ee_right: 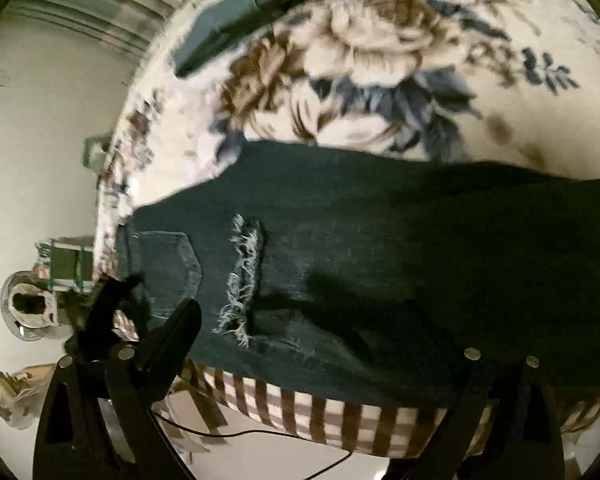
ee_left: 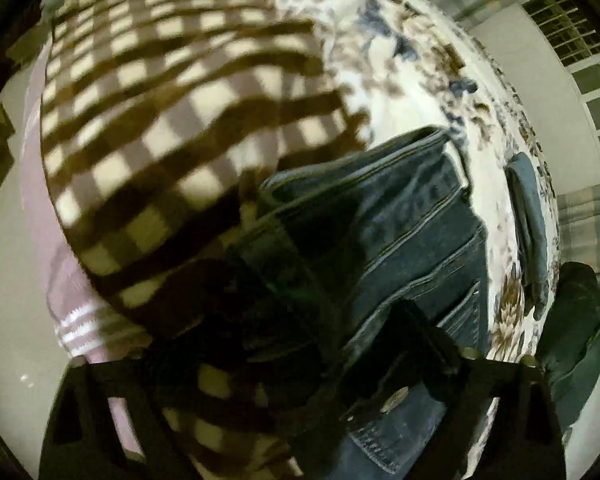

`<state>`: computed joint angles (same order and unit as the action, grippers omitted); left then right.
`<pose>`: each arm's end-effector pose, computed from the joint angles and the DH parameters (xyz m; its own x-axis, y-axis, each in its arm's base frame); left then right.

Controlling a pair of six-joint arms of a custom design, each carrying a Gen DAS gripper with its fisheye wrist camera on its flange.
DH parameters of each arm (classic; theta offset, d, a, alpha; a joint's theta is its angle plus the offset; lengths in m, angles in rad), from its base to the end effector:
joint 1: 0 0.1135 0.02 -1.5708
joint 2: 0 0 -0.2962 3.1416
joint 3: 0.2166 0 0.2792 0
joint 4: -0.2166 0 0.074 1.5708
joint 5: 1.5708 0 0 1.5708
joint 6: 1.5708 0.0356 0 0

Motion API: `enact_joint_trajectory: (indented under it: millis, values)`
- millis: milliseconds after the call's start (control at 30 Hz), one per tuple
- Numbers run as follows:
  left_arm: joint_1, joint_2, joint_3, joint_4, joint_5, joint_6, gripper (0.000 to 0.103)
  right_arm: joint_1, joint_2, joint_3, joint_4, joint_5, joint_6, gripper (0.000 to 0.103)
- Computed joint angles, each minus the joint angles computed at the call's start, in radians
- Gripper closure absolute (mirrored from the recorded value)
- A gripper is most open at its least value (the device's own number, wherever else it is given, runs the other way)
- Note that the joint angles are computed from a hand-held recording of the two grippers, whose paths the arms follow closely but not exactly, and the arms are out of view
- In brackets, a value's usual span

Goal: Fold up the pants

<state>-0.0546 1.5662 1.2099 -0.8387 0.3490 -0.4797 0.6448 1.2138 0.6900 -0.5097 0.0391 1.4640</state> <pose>0.3334 -0.0304 0.2709 -0.9055 -0.3848 -0.1788 -0.2720 0.8498 -0.4516 0.1916 0.1424 0.2125 -0.6544 0.7510 -0.0879 0.6204 0.5998 0.5053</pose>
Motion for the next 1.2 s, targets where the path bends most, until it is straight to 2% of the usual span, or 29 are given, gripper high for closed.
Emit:
enact_joint_trajectory:
  millis: [100,167,300,433,533,567,600,633,667,700,800,933,967,1033,1067,1100,1133,1200]
  values:
    - [-0.043,-0.033,0.03,0.003,-0.08,0.008,0.07,-0.027,0.078,0.007,0.0,-0.032,-0.004,0.003]
    - [-0.046,-0.087,0.018,0.008,-0.107,0.001,0.078,-0.034,0.088,-0.007,-0.001,-0.036,0.002,0.003]
    - [-0.033,-0.104,-0.007,0.043,-0.09,0.005,0.076,-0.024,0.084,-0.014,0.023,-0.014,-0.007,0.003]
    - [0.016,-0.049,-0.027,0.061,-0.013,-0.022,0.066,0.018,0.217,0.117,0.032,-0.018,-0.176,0.003]
    - [0.026,-0.036,-0.039,0.078,0.013,-0.031,0.062,0.061,0.372,0.267,-0.061,0.004,-0.294,0.005]
    - [0.023,-0.037,-0.039,0.076,0.013,-0.032,0.062,0.078,0.434,0.317,-0.104,0.019,-0.317,0.022]
    - [0.021,-0.035,-0.033,0.069,0.011,-0.026,0.062,0.086,0.488,0.356,-0.145,0.024,-0.332,0.048]
    - [0.02,-0.032,-0.026,0.06,0.012,-0.021,0.062,0.096,0.528,0.391,-0.202,0.057,-0.318,0.06]
    - [0.021,-0.032,-0.024,0.055,0.016,-0.017,0.062,0.102,0.522,0.382,-0.196,0.093,-0.28,0.085]
    - [0.025,-0.03,-0.021,0.051,0.023,-0.01,0.062,0.105,0.518,0.388,-0.204,0.102,-0.261,0.09]
    - [0.037,-0.025,-0.016,0.043,0.044,0.003,0.062,0.141,0.529,0.461,-0.275,0.157,-0.249,0.09]
    - [0.04,-0.021,-0.019,0.047,0.05,0.0,0.059,0.184,0.566,0.499,-0.293,0.165,-0.285,0.091]
    - [0.039,-0.017,-0.02,0.048,0.051,-0.002,0.054,0.178,0.57,0.494,-0.286,0.146,-0.302,0.089]
    - [0.045,-0.012,-0.023,0.054,0.065,-0.004,0.053,0.154,0.526,0.431,-0.217,0.075,-0.295,0.082]
    - [0.049,-0.016,-0.027,0.06,0.076,-0.008,0.054,0.126,0.462,0.359,-0.14,0.036,-0.275,0.072]
    - [0.051,-0.024,-0.031,0.065,0.081,-0.008,0.062,0.107,0.42,0.314,-0.094,0.007,-0.263,0.052]
    - [0.046,-0.049,-0.039,0.074,0.061,-0.003,0.069,0.087,0.375,0.269,-0.058,-0.014,-0.243,0.043]
    - [0.027,-0.101,-0.05,0.085,0.028,0.016,0.08,0.06,0.273,0.186,-0.023,-0.011,-0.19,0.039]
